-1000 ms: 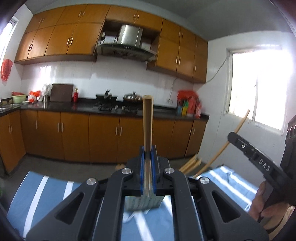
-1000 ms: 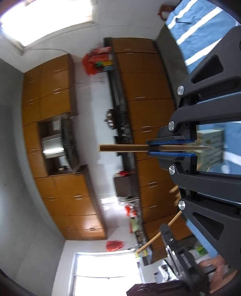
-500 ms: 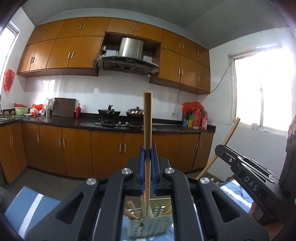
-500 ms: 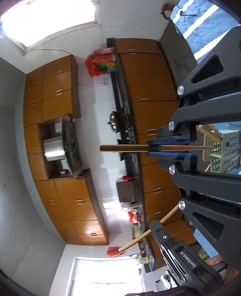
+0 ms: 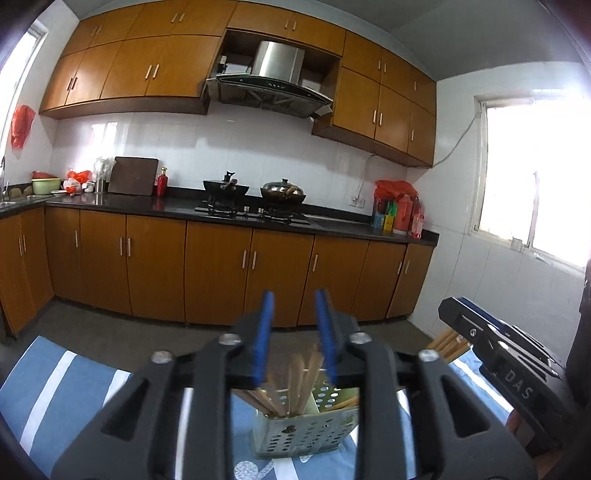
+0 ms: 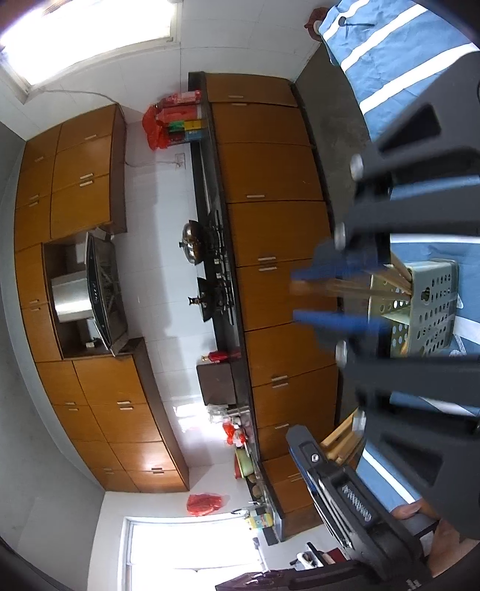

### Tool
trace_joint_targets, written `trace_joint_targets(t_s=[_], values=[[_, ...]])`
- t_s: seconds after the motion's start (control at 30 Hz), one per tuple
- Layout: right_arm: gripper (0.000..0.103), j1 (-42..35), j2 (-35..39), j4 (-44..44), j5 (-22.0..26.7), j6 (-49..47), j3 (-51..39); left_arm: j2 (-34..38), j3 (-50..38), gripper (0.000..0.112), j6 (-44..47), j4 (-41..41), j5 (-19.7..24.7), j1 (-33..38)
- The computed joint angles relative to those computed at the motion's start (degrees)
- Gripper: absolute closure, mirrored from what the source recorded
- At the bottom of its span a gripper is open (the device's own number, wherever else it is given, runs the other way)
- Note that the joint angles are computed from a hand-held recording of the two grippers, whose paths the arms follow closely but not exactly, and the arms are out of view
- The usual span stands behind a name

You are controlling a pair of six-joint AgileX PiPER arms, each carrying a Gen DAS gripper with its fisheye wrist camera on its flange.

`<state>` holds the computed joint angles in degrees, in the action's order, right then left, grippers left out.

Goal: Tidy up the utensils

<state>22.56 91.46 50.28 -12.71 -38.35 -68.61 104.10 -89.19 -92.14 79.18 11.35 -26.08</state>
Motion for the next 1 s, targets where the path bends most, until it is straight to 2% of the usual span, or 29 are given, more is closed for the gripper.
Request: trace_joint_targets(t_s=[0.03,0.13,0.17,0.23,0.27,0.3,0.33,0.37,0.4,0.43,0.53,0.6,0.77,0.9,1.0], values=[[0.059,0.12,-1.03,-0.52,-0.84,0.68,0.89,-0.76,0.62,0.078,-0.33,0.22,0.06,0.16],[0.057,0.06,-3.94,0.73,-1.65,-0.64,3.03,-4.49,4.13,0.066,-1.25,0.93,0.55,0.48],[0.051,0.04,-4.83,1.44,-1.9,-1.29,3.72,-6.22,6.03,0.064,-2.29,2.16,1.16,0.43],[0.041,0.37,-7.35,3.92,-2.88,-3.87,5.92,-9.23,9.62,0.049,-4.61,5.06,2.0,0.36],[0.036,1.01,-9.47,5.87,-4.03,-6.02,8.15,-11.25,12.18,0.044,-6.37,7.34,3.04,-0.09],[0.033,1.37,-10.57,6.96,-4.52,-7.21,9.35,-13.98,15.74,0.034,-8.08,10.04,4.93,-0.95],[0.026,1.76,-11.96,8.12,-5.05,-8.43,10.91,-15.82,18.16,0.025,-8.69,11.34,6.46,-1.74],[0.017,2.71,-13.71,10.83,-6.05,-11.15,12.98,-18.1,21.27,0.02,-9.46,13.0,8.97,-3.16],[0.013,3.95,-15.34,13.22,-7.38,-13.55,15.09,-19.67,23.44,0.015,-9.99,14.18,10.81,-4.23],[0.007,4.75,-16.22,14.51,-8.3,-14.91,16.29,-21.64,26.33,0.013,-10.73,15.63,13.18,-5.73],[0.002,10.33,-19.28,21.58,-15.3,-22.17,21.22,-26.86,34.22,0.013,-9.85,15.69,21.75,-11.5],[0.002,15.91,-20.45,26.67,-22.33,-26.56,24.06,-29.17,38.02,0.013,-9.38,13.82,27.56,-15.63],[0.002,25.2,-22.65,34.36,-30.73,-29.72,28.79,-31.91,46.32,0.013,-13.18,10.8,43.37,-27.4],[0.002,33.27,-22.99,36.15,-38.41,-27.53,33.02,-33.75,51.3,0.013,-16.7,9.92,48.24,-34.14],[0.002,37.36,-23.32,37.69,-41.32,-25.72,35.67,-34.52,54.79,0.013,-19.87,9.2,49.89,-38.02]])
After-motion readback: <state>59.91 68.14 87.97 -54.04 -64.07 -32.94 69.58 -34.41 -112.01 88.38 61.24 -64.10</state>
